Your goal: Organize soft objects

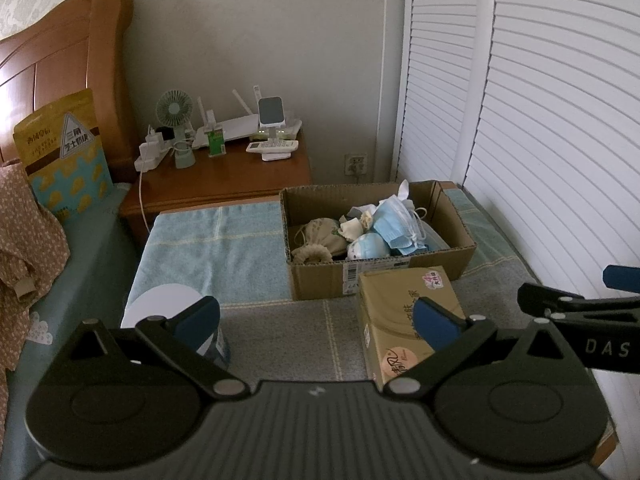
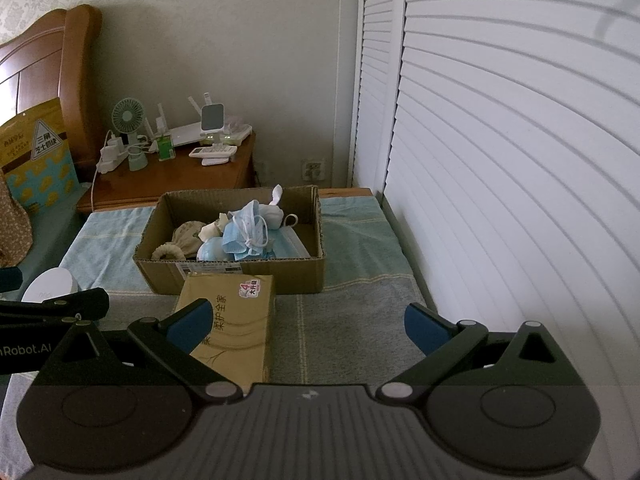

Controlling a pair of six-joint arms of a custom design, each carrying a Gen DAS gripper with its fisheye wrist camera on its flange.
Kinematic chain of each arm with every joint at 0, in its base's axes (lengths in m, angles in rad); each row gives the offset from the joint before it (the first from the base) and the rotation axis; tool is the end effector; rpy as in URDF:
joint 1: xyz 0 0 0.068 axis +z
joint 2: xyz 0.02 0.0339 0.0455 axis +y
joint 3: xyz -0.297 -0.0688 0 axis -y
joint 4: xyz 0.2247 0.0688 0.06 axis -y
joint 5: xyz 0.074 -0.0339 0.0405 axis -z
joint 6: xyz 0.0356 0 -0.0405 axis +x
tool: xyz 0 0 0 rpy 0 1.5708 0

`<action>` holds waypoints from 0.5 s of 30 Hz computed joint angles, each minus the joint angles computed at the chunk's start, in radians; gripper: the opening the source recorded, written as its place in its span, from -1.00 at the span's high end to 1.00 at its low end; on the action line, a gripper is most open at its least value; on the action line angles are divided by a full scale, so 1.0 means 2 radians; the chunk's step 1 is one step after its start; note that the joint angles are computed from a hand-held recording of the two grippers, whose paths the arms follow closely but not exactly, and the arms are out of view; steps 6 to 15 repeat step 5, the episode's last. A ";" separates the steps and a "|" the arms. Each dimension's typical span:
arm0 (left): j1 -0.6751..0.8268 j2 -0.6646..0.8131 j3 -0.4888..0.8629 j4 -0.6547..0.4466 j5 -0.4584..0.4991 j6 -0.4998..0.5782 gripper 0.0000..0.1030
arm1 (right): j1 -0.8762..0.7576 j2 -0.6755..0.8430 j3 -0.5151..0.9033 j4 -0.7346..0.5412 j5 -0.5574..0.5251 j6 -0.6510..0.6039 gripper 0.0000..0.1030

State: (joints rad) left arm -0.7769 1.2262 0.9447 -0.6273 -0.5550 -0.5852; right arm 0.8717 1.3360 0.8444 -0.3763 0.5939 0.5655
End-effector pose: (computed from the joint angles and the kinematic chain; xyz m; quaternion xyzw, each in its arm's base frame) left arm 0.1674 -0.1382 0.3060 -0.0016 0.9139 0.0045 0.4059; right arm 0.1724 0.1741 0.2702 -0.0374 0.9026 0.0099 0.4286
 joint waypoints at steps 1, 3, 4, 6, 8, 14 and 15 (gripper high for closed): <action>0.001 -0.001 -0.001 0.000 0.001 0.001 -0.99 | 0.000 0.000 0.000 0.000 0.000 -0.001 -1.00; 0.002 -0.001 -0.001 0.000 0.002 0.001 -0.99 | 0.000 0.000 0.000 0.000 0.000 0.000 -1.00; 0.002 0.000 -0.001 0.001 0.002 0.001 -0.99 | 0.000 0.000 0.000 0.000 0.000 0.000 -1.00; 0.002 0.000 -0.001 0.002 0.003 0.000 -0.99 | 0.000 0.000 0.000 0.000 0.000 0.000 -1.00; 0.002 0.000 -0.001 0.002 0.003 0.000 -0.99 | 0.000 0.000 0.000 0.000 0.000 0.000 -1.00; 0.002 0.000 -0.001 0.002 0.003 0.000 -0.99 | 0.000 0.000 0.000 0.000 0.000 0.000 -1.00; 0.002 0.000 -0.001 0.002 0.003 0.000 -0.99 | 0.000 0.000 0.000 0.000 0.000 0.000 -1.00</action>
